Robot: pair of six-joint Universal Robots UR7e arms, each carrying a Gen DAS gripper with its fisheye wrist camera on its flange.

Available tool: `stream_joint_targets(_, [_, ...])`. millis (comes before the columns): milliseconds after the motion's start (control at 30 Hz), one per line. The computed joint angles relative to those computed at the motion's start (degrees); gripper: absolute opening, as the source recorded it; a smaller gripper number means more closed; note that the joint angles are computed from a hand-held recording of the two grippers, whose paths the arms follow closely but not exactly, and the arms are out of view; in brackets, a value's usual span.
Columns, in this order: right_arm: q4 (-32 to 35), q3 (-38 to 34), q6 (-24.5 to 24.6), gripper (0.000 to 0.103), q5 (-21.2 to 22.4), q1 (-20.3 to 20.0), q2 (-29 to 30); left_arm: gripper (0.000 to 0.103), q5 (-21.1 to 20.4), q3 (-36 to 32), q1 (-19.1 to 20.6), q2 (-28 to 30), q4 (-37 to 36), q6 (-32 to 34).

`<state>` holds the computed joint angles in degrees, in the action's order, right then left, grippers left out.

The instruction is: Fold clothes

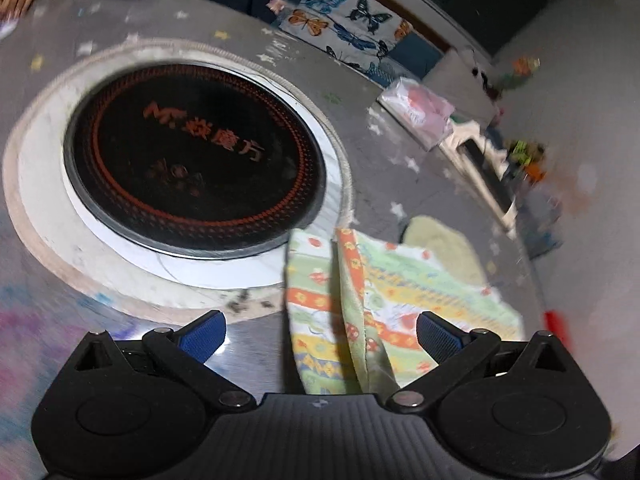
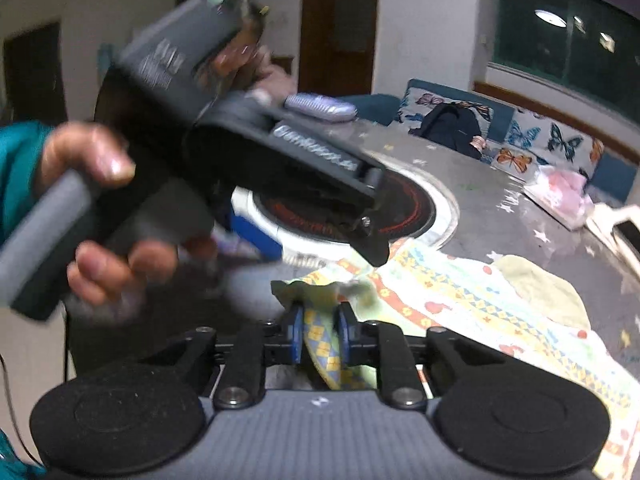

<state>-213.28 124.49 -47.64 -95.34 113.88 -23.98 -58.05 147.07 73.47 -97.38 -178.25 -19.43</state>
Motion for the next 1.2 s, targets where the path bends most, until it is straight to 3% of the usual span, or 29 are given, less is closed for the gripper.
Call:
stream_joint_targets(200, [-0.71,2.06,2.86,0.013,3.87,-1.61,-3.29,0.103,-7.02,-1.96,1.89,2.36,-0.47,-3.07])
stream_joint_targets(333, [-2.43,3.53,3.4,0.012,5.31,-2.53,-4.01,0.094,-11.37,-3.75,2.97,4.97,0.1,-2.76])
stream_joint_targets(433, [-2.54,4.56,3.3,0.012,6.22,-3.14,-4.74,0.078,-14.34,-4.63,3.94,6.79,-0.18,-1.76])
stream_joint_targets(500, [-2.53,4.98,3.26,0.012,6.84,-3.62,-4.9,0.058,-15.51,-4.75,4.5,7.59,-0.67,-1.1])
stream_joint_targets(633, [-2.13,5.69,2.54,0.014,7.62,-4.71,-5.2,0.039,-16.41,-4.62,5.15,8.71,-1.95,0.56])
stream_joint_targets(700, [-1.76,5.94,2.65,0.023,7.8,-5.28,-5.57,0.029,-15.75,-4.38,5.13,8.62,-2.12,1.25])
stream_joint_targets(800, [-2.46,6.51,3.43,0.035,8.1,-6.69,-6.36,0.023,-15.19,-4.14,5.25,8.6,-2.54,2.73])
stream_joint_targets(900, [-5.92,7.01,4.03,0.045,5.87,-8.17,-6.84,0.021,-14.06,-3.87,4.87,8.87,-3.29,4.46])
stream_joint_targets(1200, [-18.41,2.9,9.77,0.047,-10.41,-12.83,-5.99,0.022,-8.4,-2.84,1.75,9.99,-5.49,8.09])
